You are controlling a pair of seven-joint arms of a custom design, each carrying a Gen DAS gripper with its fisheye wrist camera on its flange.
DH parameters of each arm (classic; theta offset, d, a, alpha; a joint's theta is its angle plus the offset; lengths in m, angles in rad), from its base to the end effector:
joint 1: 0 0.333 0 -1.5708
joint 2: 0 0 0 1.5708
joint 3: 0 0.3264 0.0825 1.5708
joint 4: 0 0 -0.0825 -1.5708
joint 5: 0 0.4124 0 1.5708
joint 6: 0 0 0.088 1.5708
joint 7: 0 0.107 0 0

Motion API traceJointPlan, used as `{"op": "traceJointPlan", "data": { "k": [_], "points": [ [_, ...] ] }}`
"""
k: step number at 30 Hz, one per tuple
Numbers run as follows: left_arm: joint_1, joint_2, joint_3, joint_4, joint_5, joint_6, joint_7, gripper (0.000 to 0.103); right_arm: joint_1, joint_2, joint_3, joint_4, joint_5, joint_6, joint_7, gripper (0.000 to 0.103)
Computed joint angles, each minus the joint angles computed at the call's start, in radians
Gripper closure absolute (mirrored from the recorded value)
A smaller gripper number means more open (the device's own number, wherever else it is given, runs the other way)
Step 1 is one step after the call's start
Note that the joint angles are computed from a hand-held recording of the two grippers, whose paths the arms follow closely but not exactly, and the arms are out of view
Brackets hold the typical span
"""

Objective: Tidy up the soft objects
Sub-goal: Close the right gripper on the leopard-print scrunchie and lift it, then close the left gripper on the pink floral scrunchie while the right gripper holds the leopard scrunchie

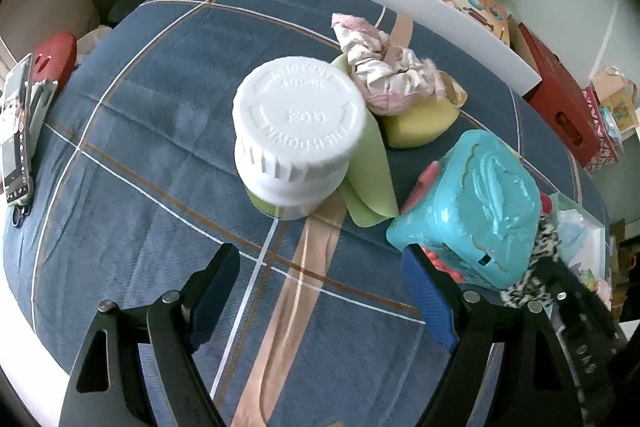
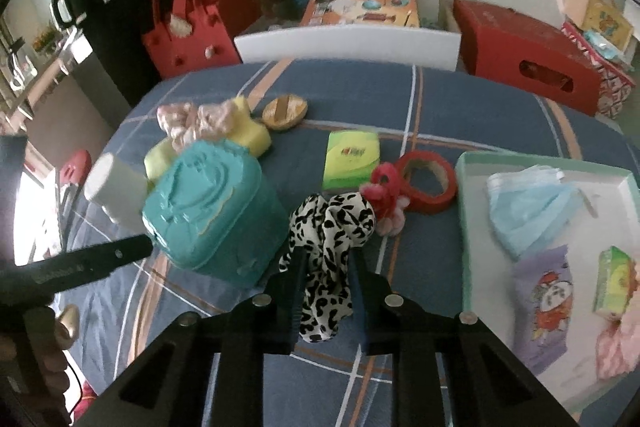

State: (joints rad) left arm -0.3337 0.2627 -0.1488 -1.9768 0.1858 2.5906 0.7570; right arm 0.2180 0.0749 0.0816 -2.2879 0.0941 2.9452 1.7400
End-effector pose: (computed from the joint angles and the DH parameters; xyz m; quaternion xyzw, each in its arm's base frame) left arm 0.5837 -0.3044 0.3673 -0.7620 0.6216 -0.1689 0.0670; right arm 0.5630 0.1671 0.3757 -0.6911 0.6630 -0.1289 0.2574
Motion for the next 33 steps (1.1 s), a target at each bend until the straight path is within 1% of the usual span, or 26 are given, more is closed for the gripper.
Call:
{"op": "traceJointPlan", "data": {
  "k": [2,5,10,12,15,16,18,21,23,25,27,30,32,33],
  "points": [
    [-0.003,-0.01,0.001,-0.004,0.011,0.002,0.0,0.019,-0.003,-0.016,-0.002,-0.008,0.007,0.015,-0.002,0.081],
    [-0.003,-0.027,-0.001,-0.018,0.023,0.016,0.002,0.02,0.002,-0.042,-0.019,-0.023,-0.051,0.041,0.053,0.081],
    [-0.004,-0.064,0.001,-0.035,0.065,0.038,-0.015,0.02,-0.003,-0.059,-0.05,-0.019,-0.258,0.055,0.24,0.081],
    [-0.003,-0.068,0.004,-0.022,0.091,0.028,-0.027,0.019,-0.01,-0.062,-0.054,-0.017,-0.28,0.059,0.268,0.081],
    [0.004,-0.063,0.007,0.006,0.114,0.015,-0.044,0.02,-0.018,-0.065,-0.055,-0.018,-0.261,0.074,0.267,0.081],
    [0.006,-0.061,0.009,0.014,0.124,0.014,-0.05,0.02,-0.021,-0.066,-0.058,-0.016,-0.295,0.074,0.3,0.081],
    [0.008,-0.029,0.013,0.067,0.135,-0.012,-0.055,0.02,-0.026,-0.068,-0.064,-0.011,-0.373,0.069,0.371,0.081],
    [0.019,0.031,0.013,0.155,0.104,-0.048,-0.011,0.02,-0.038,-0.08,-0.068,-0.014,-0.445,0.072,0.44,0.081],
    [0.021,0.064,0.015,0.201,0.081,-0.064,0.016,0.02,-0.052,-0.093,-0.07,-0.013,-0.556,0.067,0.539,0.081],
    [0.013,0.098,0.025,0.258,0.082,-0.099,0.036,0.02,-0.065,-0.103,-0.068,-0.01,-0.634,0.059,0.611,0.081],
    [-0.003,0.135,0.042,0.321,0.107,-0.131,0.043,0.021,-0.073,-0.111,-0.068,-0.015,-0.647,0.065,0.63,0.081],
    [-0.002,0.183,0.047,0.392,0.093,-0.153,0.076,0.023,-0.081,-0.115,-0.064,-0.017,-0.664,0.059,0.647,0.081],
    [0.0,0.228,0.047,0.456,0.071,-0.184,0.104,0.03,-0.082,-0.113,-0.063,-0.015,-0.66,0.055,0.644,0.081],
    [-0.002,0.248,0.049,0.485,0.065,-0.203,0.115,0.037,-0.08,-0.111,-0.063,-0.014,-0.65,0.055,0.635,0.081]
  ]
}}
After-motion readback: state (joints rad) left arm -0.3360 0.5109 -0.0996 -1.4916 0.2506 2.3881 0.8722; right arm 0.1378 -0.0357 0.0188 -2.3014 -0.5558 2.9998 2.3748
